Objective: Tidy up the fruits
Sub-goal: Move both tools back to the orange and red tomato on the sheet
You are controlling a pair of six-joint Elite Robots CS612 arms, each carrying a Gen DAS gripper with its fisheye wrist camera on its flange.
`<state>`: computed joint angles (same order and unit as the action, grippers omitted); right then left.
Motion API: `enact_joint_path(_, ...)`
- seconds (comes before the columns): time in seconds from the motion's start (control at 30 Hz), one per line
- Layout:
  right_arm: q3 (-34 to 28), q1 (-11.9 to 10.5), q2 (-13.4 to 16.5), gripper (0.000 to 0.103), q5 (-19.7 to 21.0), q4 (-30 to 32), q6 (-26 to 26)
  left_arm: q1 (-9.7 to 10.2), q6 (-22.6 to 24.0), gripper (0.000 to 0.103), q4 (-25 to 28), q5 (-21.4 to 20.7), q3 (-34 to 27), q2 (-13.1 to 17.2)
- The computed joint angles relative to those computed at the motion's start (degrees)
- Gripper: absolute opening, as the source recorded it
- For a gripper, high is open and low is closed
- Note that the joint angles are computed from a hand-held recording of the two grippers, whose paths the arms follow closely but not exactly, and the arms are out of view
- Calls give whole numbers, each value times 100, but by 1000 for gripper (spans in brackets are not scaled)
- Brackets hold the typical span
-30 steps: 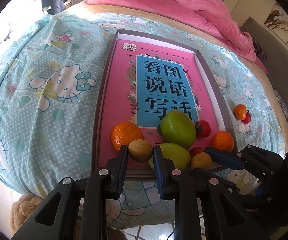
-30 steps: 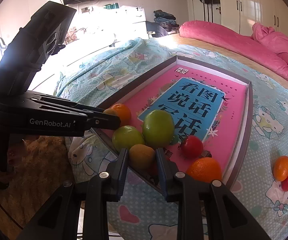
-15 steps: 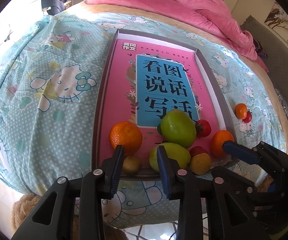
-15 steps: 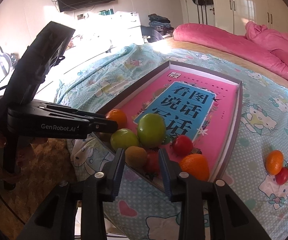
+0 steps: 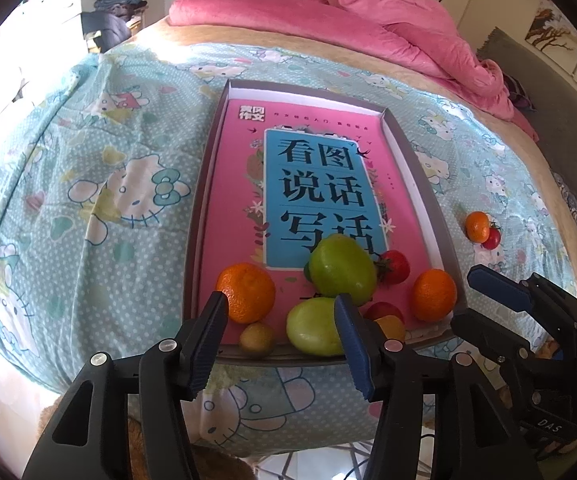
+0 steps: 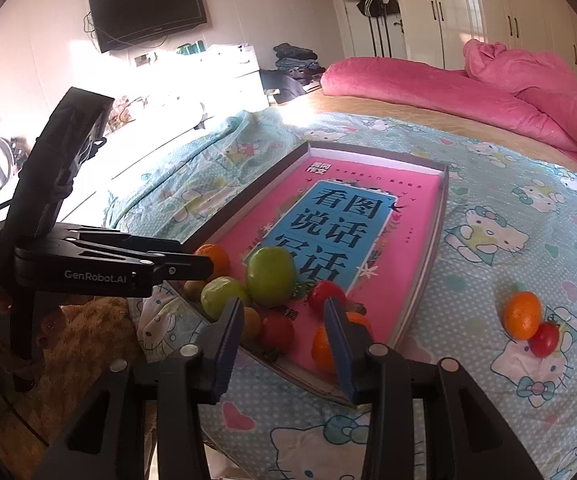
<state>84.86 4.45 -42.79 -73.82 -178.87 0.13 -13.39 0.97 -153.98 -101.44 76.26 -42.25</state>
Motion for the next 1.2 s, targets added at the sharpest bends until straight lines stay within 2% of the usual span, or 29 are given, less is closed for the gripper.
enact_joint_path(0.07,56,-36,-24,44,-6,-131,105,-20,-34,60,-98,40,34,-34)
enact_joint_path(0.2,158,-115,-81,55,-15,-437,316,-56,-65,64,-210,15,52,-80)
enact_joint_path(0.53,393,-380,-206,61,-177,-875,775,-212,46,67,-129,-138,-30,-134)
enact_joint_path(0.77,585,-588,-275,61,-486,-1011,1109,-370,166,68,49,-337,-160,-109)
enact_joint_path(1.0,678,-769,-280,61,-843,-904,1275,-582,340,68,230,-411,-326,-45)
enact_joint_path(1.2,656,-801,-234,61,-1128,-574,1019,-779,569,68,569,-469,-636,140)
